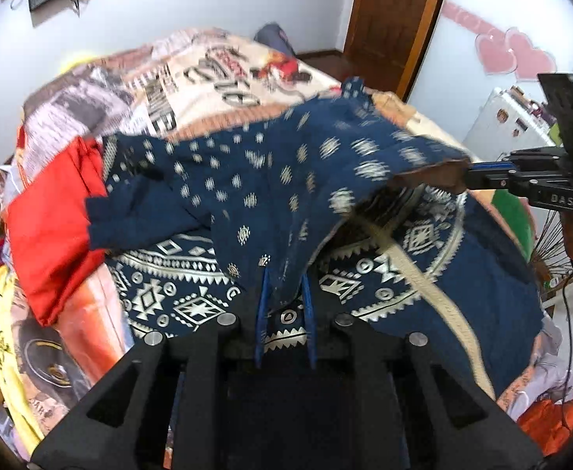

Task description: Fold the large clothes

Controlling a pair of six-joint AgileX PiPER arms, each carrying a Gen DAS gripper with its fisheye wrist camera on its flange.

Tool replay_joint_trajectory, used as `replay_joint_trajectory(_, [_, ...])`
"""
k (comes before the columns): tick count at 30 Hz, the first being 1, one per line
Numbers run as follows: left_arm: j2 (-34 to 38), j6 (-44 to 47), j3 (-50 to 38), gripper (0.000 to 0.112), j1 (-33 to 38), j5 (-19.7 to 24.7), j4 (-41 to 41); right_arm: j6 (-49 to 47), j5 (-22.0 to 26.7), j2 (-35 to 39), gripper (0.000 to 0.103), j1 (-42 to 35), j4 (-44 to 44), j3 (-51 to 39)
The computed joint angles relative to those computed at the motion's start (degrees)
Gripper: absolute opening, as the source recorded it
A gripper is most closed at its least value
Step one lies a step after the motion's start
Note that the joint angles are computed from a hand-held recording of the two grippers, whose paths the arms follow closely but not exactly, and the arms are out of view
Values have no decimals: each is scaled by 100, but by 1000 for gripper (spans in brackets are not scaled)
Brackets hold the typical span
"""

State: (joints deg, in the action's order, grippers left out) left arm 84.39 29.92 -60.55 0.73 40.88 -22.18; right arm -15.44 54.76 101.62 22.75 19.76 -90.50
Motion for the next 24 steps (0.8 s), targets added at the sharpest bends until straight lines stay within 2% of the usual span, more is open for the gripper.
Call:
replay_joint_trajectory(5, [-283,-24,-346,21,199,264,-191,-110,-83,-290,8,-76,130,39])
replay_joint_trajectory(8, [-231,-124,-667,34,206,207,-103,-15,-157,-339,10,-85,138,-113])
replay_joint_trajectory(9, [-137,-251,-812,35,177,158,-11,44,-203,-337,11,-75,106,-158])
replay_joint_trajectory(14, [670,-621,-1793,35,197,409,-168,337,-303,-59,35,87,-67,-652])
replay_joint_trajectory(19, [1390,-755,-2540,35,45,657,-486,529,-154,485,37,261,-97,-1370])
replay_joint_trajectory(24, [1809,-823,-2575,35,-237,662,-443,653,47,1008,37,438,-103,-1778])
